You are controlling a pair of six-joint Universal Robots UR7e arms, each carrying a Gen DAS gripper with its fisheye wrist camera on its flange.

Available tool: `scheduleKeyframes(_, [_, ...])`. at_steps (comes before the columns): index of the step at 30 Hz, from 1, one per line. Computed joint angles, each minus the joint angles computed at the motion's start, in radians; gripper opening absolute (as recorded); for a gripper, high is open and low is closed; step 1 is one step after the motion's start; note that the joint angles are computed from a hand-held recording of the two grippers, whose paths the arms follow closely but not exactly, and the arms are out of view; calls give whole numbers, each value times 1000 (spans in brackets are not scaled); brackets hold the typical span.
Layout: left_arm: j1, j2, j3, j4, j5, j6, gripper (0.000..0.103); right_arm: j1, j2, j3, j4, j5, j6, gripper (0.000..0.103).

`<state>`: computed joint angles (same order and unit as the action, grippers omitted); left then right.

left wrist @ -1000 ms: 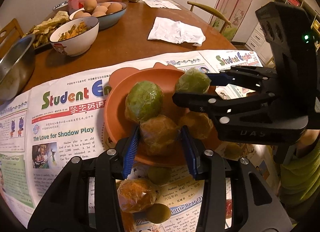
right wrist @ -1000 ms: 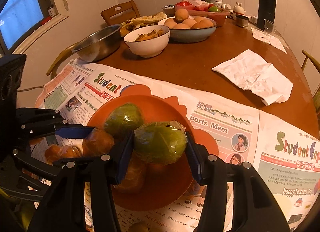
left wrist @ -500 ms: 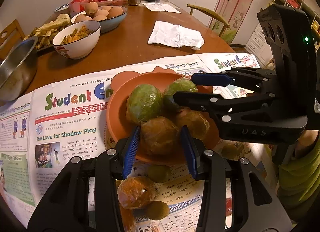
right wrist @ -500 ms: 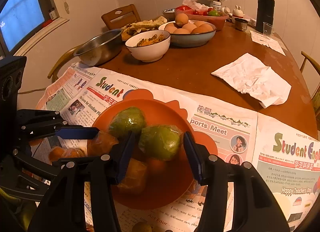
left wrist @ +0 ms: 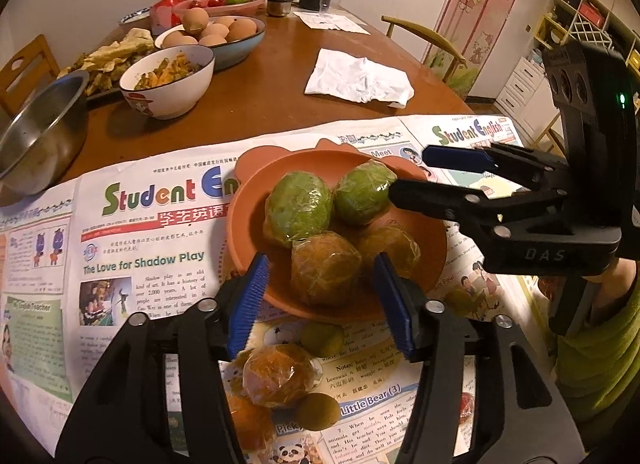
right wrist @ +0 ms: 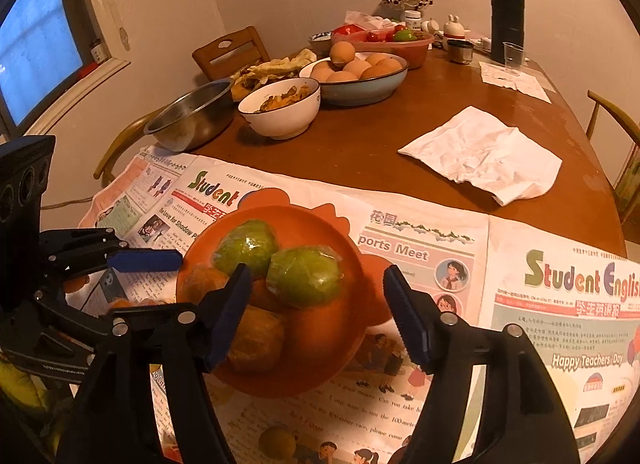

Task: Organize fruits
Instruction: 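Lower the fruits into the plate and open both tools, then withdraw both tools back from the plate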

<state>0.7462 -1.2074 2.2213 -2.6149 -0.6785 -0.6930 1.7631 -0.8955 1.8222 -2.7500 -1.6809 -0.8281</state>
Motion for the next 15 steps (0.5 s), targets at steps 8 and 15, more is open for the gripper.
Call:
scheduleKeyframes(8, [-26,-46,39,-12,32,-47,66,-12,-29,26,-23,20,12,80])
scheduleKeyframes(15, [-46,-88,68,1,64,-101,74,-15,-52,48,-48,35,10,84])
